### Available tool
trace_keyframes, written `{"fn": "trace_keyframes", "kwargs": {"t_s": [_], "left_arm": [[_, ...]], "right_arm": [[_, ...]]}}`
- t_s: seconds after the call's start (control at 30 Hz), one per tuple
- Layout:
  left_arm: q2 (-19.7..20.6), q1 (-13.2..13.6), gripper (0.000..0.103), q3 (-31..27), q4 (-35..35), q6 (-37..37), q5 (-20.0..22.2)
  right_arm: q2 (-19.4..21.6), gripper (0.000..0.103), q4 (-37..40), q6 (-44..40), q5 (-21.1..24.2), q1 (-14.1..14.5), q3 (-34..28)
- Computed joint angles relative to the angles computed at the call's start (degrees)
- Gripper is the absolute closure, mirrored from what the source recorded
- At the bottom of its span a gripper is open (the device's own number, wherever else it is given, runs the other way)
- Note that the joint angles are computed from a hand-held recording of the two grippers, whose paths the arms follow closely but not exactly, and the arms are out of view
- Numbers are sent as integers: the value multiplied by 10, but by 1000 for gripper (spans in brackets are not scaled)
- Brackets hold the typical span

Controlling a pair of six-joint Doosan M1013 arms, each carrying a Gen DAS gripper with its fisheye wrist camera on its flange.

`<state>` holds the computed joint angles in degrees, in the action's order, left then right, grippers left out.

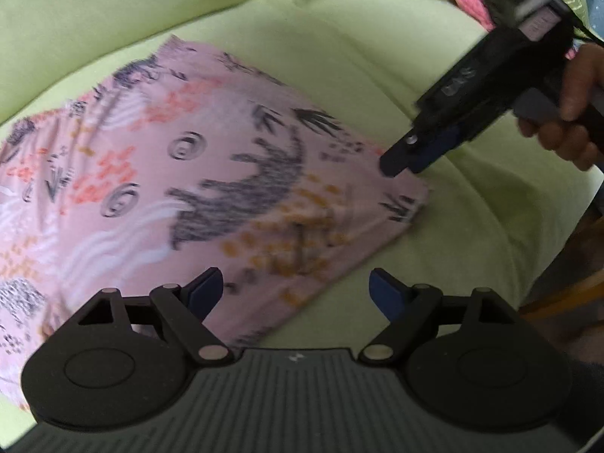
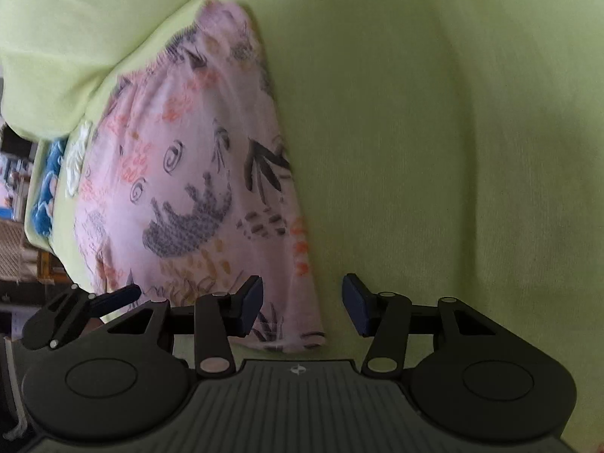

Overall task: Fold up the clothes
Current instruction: 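Grasp the waistband corner with the left gripper while the right gripper grasps the other corner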

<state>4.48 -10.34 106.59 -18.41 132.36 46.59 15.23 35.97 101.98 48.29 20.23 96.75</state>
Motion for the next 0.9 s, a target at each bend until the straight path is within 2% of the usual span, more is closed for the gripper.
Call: {"fn": "trace_keyframes", "kwargs": {"t_s": [0.07,0.1,0.13,0.27,0.37,0.5,0.57,0.6,0.63,0.67,0.7,0.73,0.8,0.87,0.9], "left_arm": [[-5,-20,20,4,32,-45,-4],[-10,-31,20,10,50,-65,-16],[-14,-42,20,15,69,-87,-28],[-31,-88,20,41,160,-169,-80],[-42,-123,20,58,251,-229,-115],[-43,-162,21,70,366,-310,-163],[-39,-178,30,76,451,-379,-185],[-34,-184,47,78,499,-425,-188],[-29,-190,70,78,546,-472,-188],[-23,-192,83,76,579,-511,-177],[-17,-189,100,71,584,-528,-166],[-11,-186,100,65,588,-542,-155],[-8,-169,100,50,546,-525,-136],[-8,-150,100,37,493,-501,-123],[-10,-139,100,31,461,-484,-120]], "right_arm": [[9,53,33,-26,28,-6,-8],[15,57,52,-40,44,-9,-14],[22,71,64,-50,61,-10,-21],[47,94,52,-44,115,-13,-56],[48,97,117,-53,134,-32,-57],[51,97,157,-57,177,-42,-73],[54,97,169,-56,193,-43,-80],[56,97,174,-59,200,-43,-84],[58,97,177,-63,212,-45,-91],[64,96,178,-72,228,-48,-103],[69,89,173,-90,246,-48,-115],[76,86,159,-109,262,-48,-131],[93,77,68,-168,279,-39,-185],[105,75,-73,-276,252,-17,-238],[107,74,-138,-342,220,-5,-250]]}}
